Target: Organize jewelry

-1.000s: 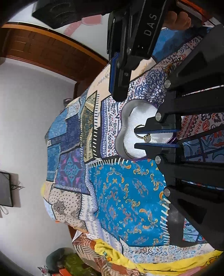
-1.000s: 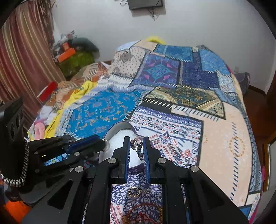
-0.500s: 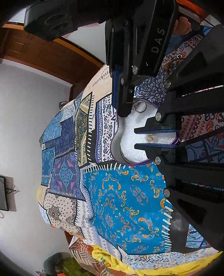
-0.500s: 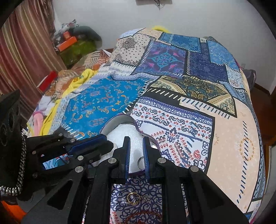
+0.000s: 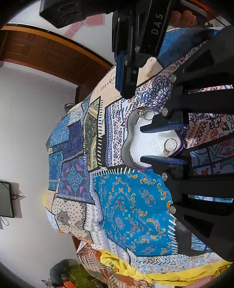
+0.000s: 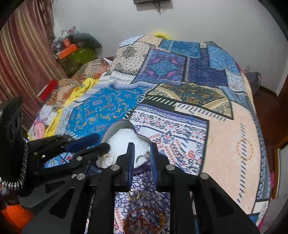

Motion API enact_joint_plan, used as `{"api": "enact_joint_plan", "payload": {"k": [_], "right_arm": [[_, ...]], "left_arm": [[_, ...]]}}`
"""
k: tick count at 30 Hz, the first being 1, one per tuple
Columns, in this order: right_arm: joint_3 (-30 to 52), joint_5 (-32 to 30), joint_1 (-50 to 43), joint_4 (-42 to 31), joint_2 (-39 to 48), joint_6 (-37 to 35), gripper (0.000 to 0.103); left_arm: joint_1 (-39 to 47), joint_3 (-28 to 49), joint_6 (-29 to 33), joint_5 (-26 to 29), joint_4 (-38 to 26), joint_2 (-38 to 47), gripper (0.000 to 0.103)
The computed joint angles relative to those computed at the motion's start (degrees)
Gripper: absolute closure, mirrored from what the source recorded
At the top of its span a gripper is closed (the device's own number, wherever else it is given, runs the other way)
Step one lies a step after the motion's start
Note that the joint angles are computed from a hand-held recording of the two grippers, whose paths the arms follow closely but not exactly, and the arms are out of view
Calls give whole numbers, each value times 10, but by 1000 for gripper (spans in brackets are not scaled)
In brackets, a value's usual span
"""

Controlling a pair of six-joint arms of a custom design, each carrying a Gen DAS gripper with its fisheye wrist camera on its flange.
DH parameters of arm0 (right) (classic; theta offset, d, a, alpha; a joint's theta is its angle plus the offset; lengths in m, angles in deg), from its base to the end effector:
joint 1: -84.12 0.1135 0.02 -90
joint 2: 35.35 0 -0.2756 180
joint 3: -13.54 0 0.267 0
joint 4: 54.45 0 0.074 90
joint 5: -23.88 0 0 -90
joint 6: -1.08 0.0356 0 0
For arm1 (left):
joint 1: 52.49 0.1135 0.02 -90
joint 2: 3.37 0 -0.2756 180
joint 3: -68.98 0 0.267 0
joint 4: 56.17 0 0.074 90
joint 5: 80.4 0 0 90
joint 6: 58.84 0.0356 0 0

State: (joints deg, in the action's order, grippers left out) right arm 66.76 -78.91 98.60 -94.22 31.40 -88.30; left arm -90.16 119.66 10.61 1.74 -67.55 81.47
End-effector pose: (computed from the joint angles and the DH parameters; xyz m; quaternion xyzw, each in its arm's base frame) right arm 0.2263 0.0666 0.2171 -0.1486 0.9321 0.1459 0.2963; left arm 0.2346 -0.1750 0.1601 0.1118 0.9171 -0.1282 0.3606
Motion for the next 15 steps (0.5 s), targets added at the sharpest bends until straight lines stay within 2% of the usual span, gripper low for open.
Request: {"api": "enact_joint_plan", "payload": {"k": [3, 7, 15], "right_arm": [[-4, 5, -9, -16, -29, -5, 82], [-16, 27, -9, -31, -76, -6, 62], [-35, 56, -15, -76, -154, -11, 61]], "left_arm": [[-9, -3, -3, -16, -18, -24, 78], [-18, -6, -10, -29, -42, -51, 71], [-53, -18, -41, -60, -94, -105, 67]]}}
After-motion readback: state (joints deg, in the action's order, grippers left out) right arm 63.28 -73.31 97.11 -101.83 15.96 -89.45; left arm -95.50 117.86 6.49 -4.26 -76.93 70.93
